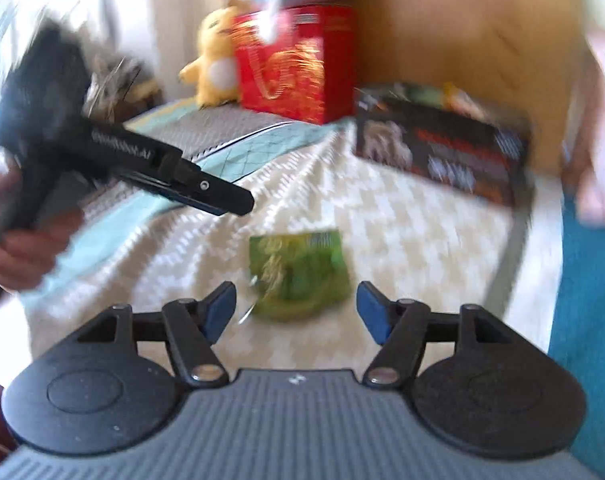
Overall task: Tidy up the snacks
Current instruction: 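Grasp the green leaf-print packet with the right tool, then drop the green packet into the black box from the right tool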
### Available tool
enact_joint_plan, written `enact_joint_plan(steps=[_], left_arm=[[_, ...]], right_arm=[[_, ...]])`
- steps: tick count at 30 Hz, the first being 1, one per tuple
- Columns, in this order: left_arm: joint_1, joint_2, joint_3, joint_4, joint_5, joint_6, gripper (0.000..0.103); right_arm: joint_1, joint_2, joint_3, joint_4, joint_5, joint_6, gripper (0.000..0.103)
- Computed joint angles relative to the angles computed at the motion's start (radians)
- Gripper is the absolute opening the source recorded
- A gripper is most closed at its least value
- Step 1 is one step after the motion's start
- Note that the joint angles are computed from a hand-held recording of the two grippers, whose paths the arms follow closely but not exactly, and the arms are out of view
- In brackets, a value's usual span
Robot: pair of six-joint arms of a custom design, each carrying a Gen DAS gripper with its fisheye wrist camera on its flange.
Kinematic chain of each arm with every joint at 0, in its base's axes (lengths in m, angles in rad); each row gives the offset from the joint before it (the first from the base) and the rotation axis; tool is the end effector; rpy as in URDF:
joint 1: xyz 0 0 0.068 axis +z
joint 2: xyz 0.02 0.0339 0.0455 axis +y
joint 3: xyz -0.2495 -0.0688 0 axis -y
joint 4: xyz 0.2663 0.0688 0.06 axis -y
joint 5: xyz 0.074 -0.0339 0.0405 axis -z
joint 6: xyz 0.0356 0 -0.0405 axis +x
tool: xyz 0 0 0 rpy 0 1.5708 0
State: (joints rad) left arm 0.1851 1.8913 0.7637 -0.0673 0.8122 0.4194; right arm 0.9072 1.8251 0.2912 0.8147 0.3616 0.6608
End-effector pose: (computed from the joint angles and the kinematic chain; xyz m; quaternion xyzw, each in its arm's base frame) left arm 0.3027 0.0304 0.0438 0.1788 0.8877 -0.3194 0.2794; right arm 0.1536 0.1760 0.0204 -0.0364 0.8982 0.1709 0.4033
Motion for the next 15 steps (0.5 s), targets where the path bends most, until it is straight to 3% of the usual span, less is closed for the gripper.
enact_joint_plan(steps=[2, 3, 5, 6, 9, 10, 13, 15], left_arm=[[-0.034, 0.028, 0.023, 0.012, 0.003, -0.015, 0.056], [-0.051, 0.048, 0.039, 0.007, 0.008, -0.013, 0.053], [-0.088, 0.102, 0.080, -0.019, -0.004, -0.026, 0.050], [-0.091, 0.096, 0.057, 0.028, -0.001, -0.043, 0.049], [-0.079, 0.096, 0.048, 0.020, 0.017, -0.049, 0.049], [-0.070, 0.101, 0.049, 0.013, 0.029, -0.048, 0.049], [-0.049, 0.114, 0.033, 0.042, 0.060, -0.063, 0.049], [-0.033, 0.118, 0.039, 0.019, 0.076, -0.051, 0.049]], right_arm=[[-0.006, 0.055, -0.056, 0.142, -0.038, 0.151, 0.046], [-0.014, 0.104, -0.066, 0.216, -0.045, 0.209, 0.043], [-0.017, 0.168, -0.063, 0.298, -0.036, 0.302, 0.042], [-0.021, 0.186, -0.073, 0.351, -0.039, 0.340, 0.042], [-0.111, 0.309, -0.047, 0.524, -0.135, 0.417, 0.042], [-0.131, 0.325, -0.032, 0.536, -0.166, 0.431, 0.041], [-0.149, 0.367, 0.033, 0.522, -0.216, 0.441, 0.023], [-0.165, 0.353, 0.021, 0.532, -0.239, 0.443, 0.022]])
